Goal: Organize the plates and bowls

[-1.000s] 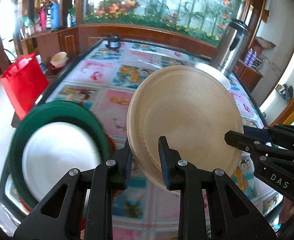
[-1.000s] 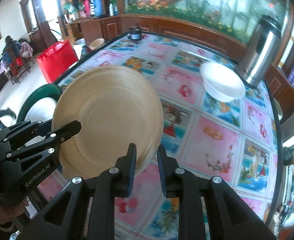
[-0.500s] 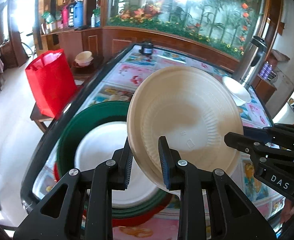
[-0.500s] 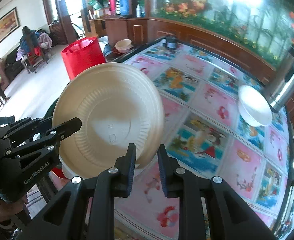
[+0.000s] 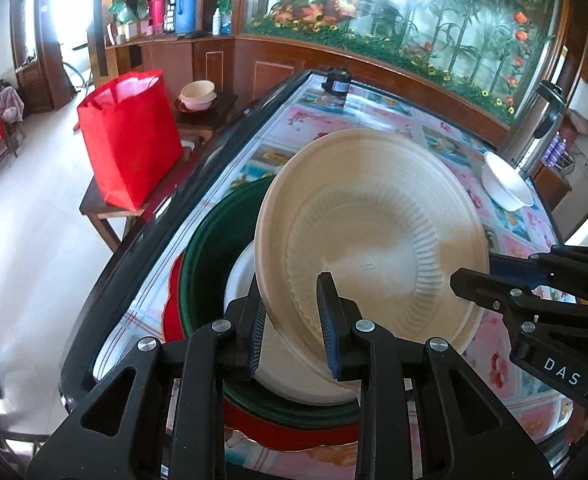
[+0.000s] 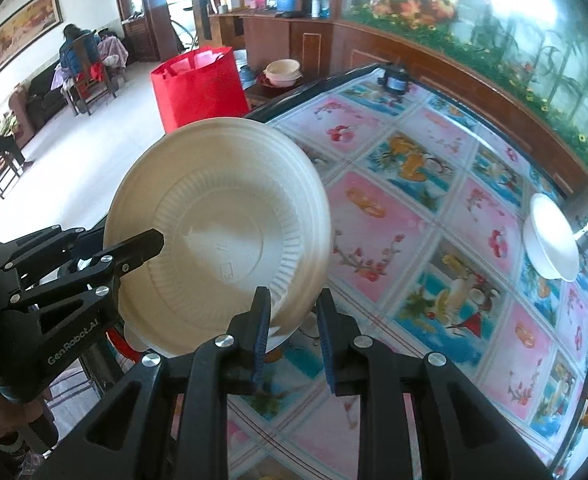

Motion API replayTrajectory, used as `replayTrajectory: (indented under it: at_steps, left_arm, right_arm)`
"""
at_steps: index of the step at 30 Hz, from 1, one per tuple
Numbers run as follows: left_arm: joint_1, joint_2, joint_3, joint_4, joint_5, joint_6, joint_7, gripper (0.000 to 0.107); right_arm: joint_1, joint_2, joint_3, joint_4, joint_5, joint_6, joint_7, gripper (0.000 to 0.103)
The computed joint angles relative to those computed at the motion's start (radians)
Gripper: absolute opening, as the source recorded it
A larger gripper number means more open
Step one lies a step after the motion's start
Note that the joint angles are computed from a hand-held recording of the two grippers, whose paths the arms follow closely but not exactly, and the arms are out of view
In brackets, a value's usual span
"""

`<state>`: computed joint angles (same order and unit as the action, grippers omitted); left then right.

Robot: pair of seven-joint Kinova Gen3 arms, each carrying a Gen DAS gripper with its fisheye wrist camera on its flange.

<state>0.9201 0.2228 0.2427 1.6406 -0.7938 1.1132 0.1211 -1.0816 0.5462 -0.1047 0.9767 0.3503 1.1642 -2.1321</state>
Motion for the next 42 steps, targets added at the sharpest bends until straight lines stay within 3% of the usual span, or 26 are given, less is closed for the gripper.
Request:
replayTrajectory:
  at_steps: [15, 42]
  left_arm:
    - [-0.009, -0.001, 0.0, 0.034, 0.009, 0.002, 0.011, 0.025]
    - [0.015, 0.005, -0.001, 0.033, -0.005, 0.04, 0.029, 0.025]
  right_arm:
    - [-0.02, 0.059, 0.009, -0.073, -0.024, 0.047, 0.036, 0.026]
    - [-0.015, 0.056, 0.007, -0.063, -0.048, 0.04, 0.045, 0.029]
